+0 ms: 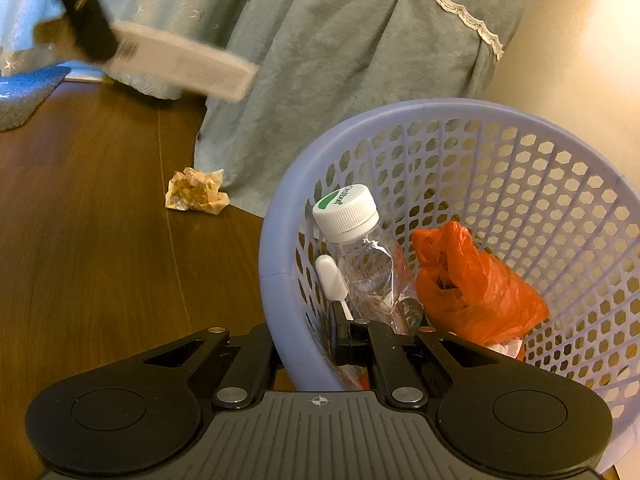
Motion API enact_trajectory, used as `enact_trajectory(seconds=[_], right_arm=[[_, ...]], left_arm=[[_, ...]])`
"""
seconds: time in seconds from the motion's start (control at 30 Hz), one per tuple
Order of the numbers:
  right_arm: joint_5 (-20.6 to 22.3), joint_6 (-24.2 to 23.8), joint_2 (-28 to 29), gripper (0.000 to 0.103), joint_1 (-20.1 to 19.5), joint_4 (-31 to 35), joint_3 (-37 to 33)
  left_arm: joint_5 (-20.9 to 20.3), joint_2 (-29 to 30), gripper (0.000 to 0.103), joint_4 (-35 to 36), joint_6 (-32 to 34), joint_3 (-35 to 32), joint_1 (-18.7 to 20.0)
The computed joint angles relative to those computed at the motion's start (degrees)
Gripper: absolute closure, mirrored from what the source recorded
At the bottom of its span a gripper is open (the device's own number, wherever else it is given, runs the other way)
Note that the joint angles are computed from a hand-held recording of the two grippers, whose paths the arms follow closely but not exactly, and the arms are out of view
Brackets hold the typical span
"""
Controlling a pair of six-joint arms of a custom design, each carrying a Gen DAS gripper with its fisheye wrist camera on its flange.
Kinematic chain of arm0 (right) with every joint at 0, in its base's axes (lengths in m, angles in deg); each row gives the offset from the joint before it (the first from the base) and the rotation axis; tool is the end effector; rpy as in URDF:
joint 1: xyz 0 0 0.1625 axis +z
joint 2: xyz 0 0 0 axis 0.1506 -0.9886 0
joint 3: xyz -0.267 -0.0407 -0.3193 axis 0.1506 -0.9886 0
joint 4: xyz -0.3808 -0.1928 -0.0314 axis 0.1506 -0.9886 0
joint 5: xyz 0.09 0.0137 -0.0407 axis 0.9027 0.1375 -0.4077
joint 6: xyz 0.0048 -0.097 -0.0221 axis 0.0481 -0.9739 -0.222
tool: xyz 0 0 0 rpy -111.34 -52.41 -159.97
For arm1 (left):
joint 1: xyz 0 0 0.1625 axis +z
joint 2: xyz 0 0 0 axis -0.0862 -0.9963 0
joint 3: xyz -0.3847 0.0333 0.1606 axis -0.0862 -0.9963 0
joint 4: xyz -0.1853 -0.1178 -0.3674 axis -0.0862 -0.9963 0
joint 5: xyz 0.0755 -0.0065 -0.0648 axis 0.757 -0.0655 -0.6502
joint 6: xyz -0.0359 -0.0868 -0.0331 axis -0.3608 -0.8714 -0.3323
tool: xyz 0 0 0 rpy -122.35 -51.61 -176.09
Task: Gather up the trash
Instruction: 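Lift the medicine box, carry it over the wastebasket and release it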
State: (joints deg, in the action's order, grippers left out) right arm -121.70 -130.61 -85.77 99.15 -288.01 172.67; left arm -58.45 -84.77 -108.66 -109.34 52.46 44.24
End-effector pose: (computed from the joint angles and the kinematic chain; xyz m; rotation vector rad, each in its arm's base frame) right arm 0.2409 -0.4126 0.0055 1.5753 -1.8548 0.7399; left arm -0.1102 -0.3709 0.2935 0.3528 2.2398 -0.8440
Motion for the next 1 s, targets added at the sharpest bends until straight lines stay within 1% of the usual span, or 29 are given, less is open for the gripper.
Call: enact_trajectory(seconds=[0.2, 0.27, 0.37, 0.47, 0.67, 0.8, 0.87, 0.93, 1.0], right_arm=[[0.3, 0.2, -0.6, 0.099, -0.1, 0.2, 0.6], [0.3, 0.4, -0.8, 0.099, -0.2, 0.3, 0.6], [0.3, 0.8, -1.1, 0.099, -0.1, 0.5, 0.8], [0.5, 1.0, -1.3, 0.099, -0.2, 0.7, 0.8], [0.9, 1.9, -1.6, 0.099, -0.4, 1.2, 0.7], [1.2, 2.4, -2.3, 0.099, -0.6, 1.6, 0.9], [1.4, 2.4, -2.5, 0.099, -0.7, 1.4, 1.2], [1.5, 2.4, -2.6, 0.099, -0.8, 1.2, 1.4], [1.7, 2.4, -3.0, 0.099, -0.9, 1.4, 1.6]], left_arm=[[-2.0, 5.0, 0.033, -8.4, 7.7, -2.6, -1.1], [-3.8, 6.9, 0.033, -11.2, 10.4, -3.7, -1.0], [-8.1, 10.1, 0.033, -15.9, 14.4, -5.7, -0.1], [-11.3, 14.2, 0.033, -19.3, 18.1, -7.8, 0.7], [-15.4, 22.2, 0.033, -24.5, 25.2, -12.3, 3.0], [-16.9, 27.3, 0.035, -27.4, 28.7, -15.7, 5.0], [-17.2, 30.6, 0.035, -32.1, 30.8, -17.0, 6.2], [-17.6, 33.1, 0.036, -34.4, 32.4, -18.6, 7.3], [-17.1, 35.0, 0.037, -36.1, 34.1, -19.4, 7.7]])
